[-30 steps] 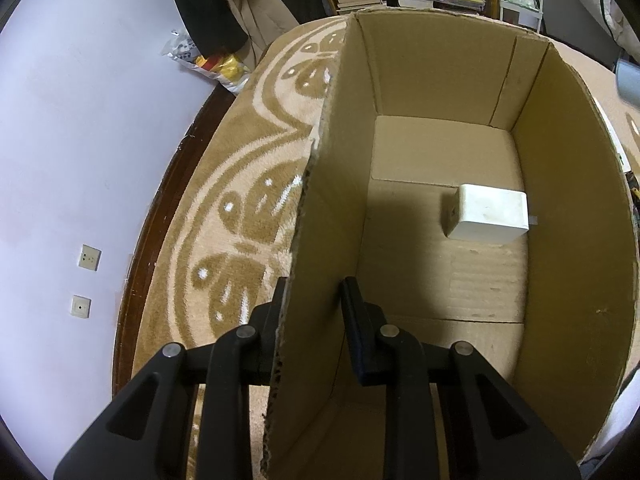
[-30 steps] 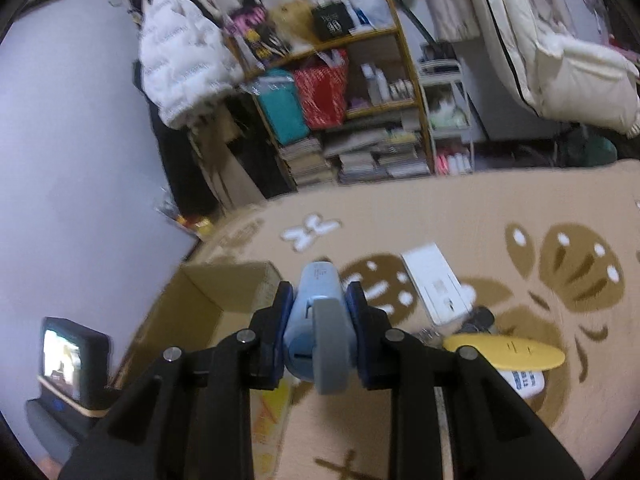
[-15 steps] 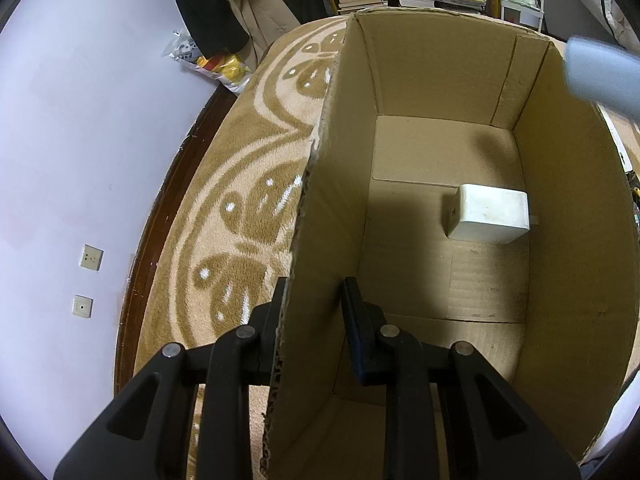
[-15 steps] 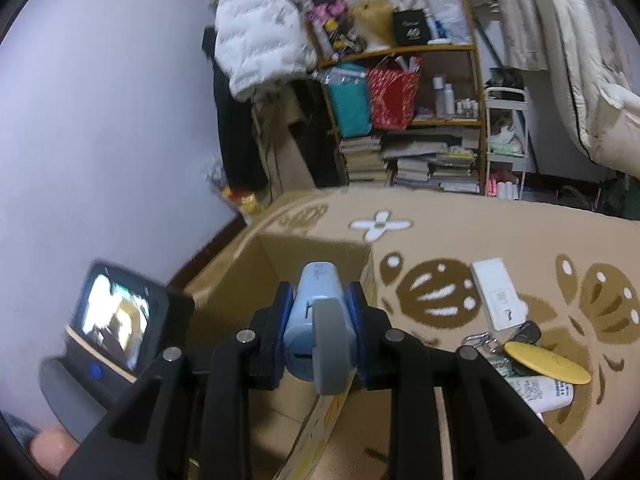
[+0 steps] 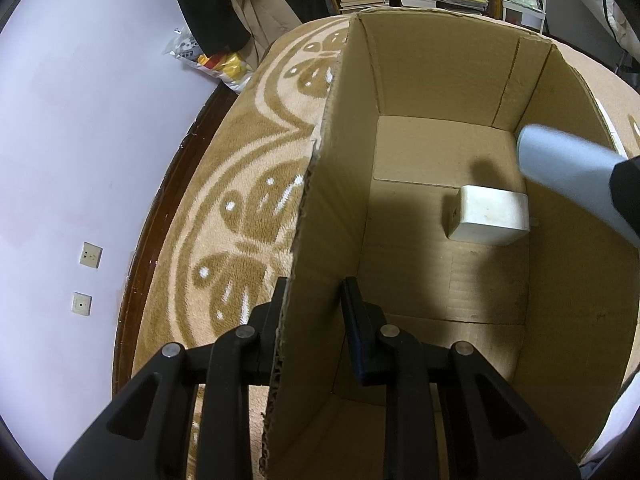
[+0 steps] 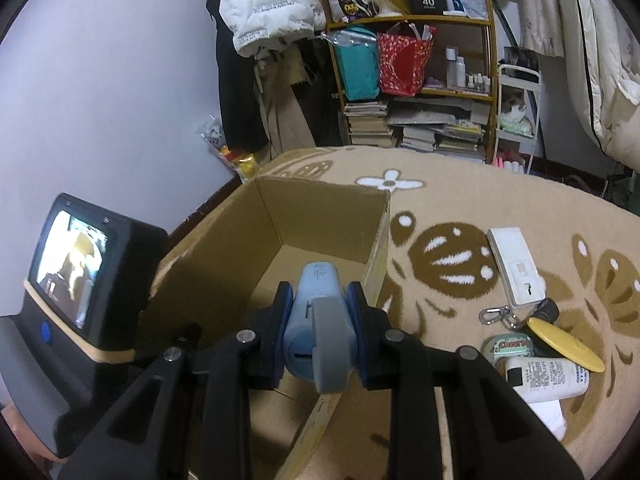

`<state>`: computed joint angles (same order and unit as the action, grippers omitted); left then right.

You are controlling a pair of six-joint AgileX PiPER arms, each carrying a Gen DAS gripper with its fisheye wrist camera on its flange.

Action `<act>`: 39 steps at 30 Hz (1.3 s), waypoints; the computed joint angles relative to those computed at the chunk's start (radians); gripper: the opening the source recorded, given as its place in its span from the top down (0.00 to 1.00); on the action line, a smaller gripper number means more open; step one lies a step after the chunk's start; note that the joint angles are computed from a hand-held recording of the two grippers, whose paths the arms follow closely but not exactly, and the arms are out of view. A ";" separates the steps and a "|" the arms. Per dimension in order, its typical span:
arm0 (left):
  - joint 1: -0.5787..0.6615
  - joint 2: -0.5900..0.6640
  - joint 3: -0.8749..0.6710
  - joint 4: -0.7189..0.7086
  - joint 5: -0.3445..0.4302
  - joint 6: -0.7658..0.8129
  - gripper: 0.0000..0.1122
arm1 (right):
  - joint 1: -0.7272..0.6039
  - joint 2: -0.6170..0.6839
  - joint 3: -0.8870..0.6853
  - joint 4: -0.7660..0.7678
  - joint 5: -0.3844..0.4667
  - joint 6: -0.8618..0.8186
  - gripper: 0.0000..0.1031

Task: Organize rigid objects
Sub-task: 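Carry the light blue stick into the box with the right tool and release, then grasp the white remote control with the right tool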

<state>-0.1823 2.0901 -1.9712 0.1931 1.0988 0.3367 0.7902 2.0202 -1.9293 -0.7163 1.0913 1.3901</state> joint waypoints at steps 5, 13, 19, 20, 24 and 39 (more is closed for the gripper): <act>-0.006 -0.013 0.027 0.009 -0.024 0.002 0.79 | -0.005 -0.007 0.013 0.007 -0.026 -0.002 0.72; -0.012 -0.017 0.034 0.021 -0.023 -0.007 0.78 | 0.015 -0.010 -0.018 -0.044 0.003 -0.015 0.72; -0.010 -0.019 0.041 0.021 -0.027 -0.005 0.78 | -0.021 -0.088 0.062 -0.093 -0.005 0.021 0.53; -0.008 -0.017 0.038 0.018 -0.026 -0.002 0.78 | -0.036 -0.111 0.097 -0.090 -0.027 0.022 0.43; -0.002 -0.019 0.027 0.004 -0.018 0.000 0.78 | -0.080 -0.164 0.189 -0.102 -0.040 0.052 0.28; 0.014 0.008 -0.015 -0.022 0.007 0.033 0.78 | -0.302 -0.186 0.344 0.026 0.009 -0.039 0.02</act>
<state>-0.1686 2.0983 -1.9860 0.1715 1.1059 0.3694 0.4887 1.8346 -1.5852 -0.6903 1.1002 1.3512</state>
